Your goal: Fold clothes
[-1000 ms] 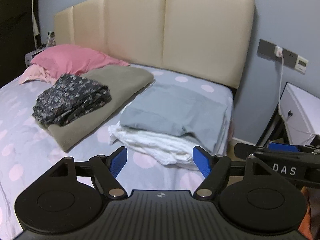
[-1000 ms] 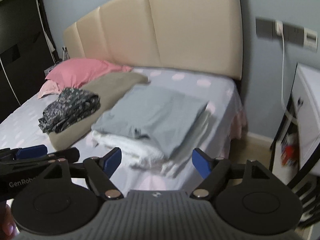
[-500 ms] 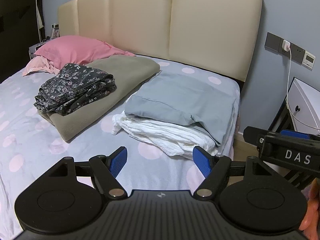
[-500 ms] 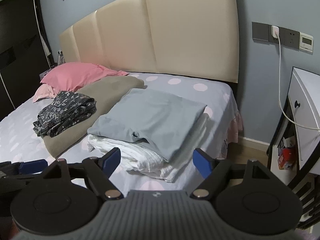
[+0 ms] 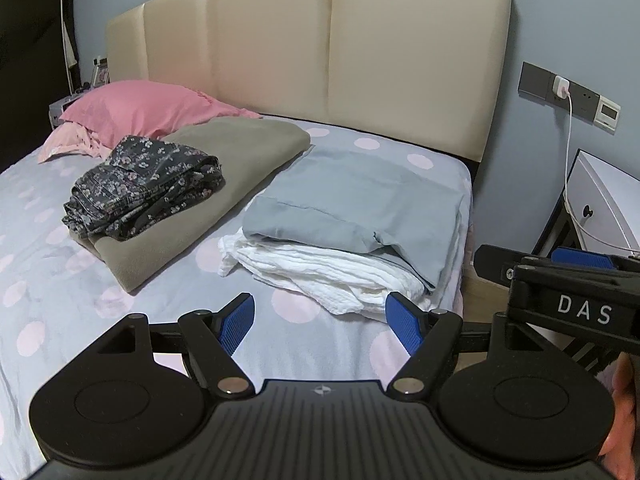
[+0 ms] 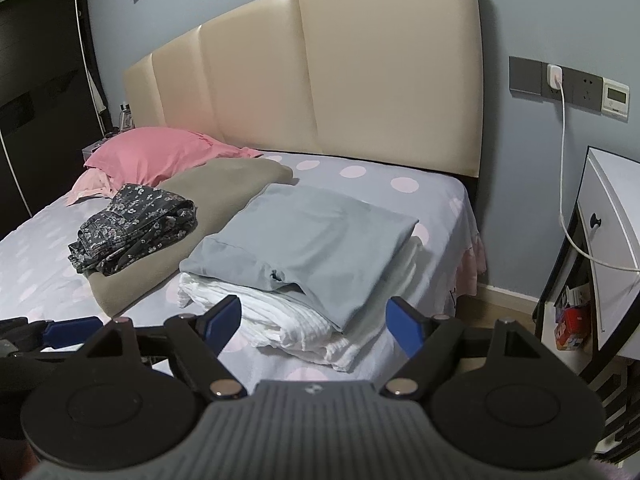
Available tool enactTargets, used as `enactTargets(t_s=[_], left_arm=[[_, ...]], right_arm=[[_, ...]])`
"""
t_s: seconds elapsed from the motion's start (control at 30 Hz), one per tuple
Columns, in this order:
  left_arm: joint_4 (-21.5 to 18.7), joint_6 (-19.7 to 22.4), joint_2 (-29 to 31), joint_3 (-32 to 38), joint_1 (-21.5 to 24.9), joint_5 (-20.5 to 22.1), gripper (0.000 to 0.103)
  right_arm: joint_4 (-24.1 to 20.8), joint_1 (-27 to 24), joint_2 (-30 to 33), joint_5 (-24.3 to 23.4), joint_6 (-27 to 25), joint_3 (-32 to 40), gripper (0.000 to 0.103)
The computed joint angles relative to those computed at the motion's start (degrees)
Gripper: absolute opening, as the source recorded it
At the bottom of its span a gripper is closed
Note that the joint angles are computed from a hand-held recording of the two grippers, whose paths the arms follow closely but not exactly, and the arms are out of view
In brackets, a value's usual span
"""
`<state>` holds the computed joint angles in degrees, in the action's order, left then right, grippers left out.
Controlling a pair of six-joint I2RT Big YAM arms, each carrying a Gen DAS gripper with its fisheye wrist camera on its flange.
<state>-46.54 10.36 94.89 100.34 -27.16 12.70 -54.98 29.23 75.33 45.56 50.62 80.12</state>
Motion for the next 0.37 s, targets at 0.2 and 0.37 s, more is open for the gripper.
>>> enactTargets(t_s=[0.2, 0.37], left_arm=[[1.51, 0.33, -0.54, -0.29, 0.62, 0.56, 0.071], [2.73, 0.00, -0.83, -0.57, 0.65, -0.03, 0.071]], right_arm=[[1.98, 0.34, -0.46, 0.90, -0.98, -0.57, 0.082], [3.57, 0.41, -1.06, 1.36, -1.09, -1.19, 0.082]])
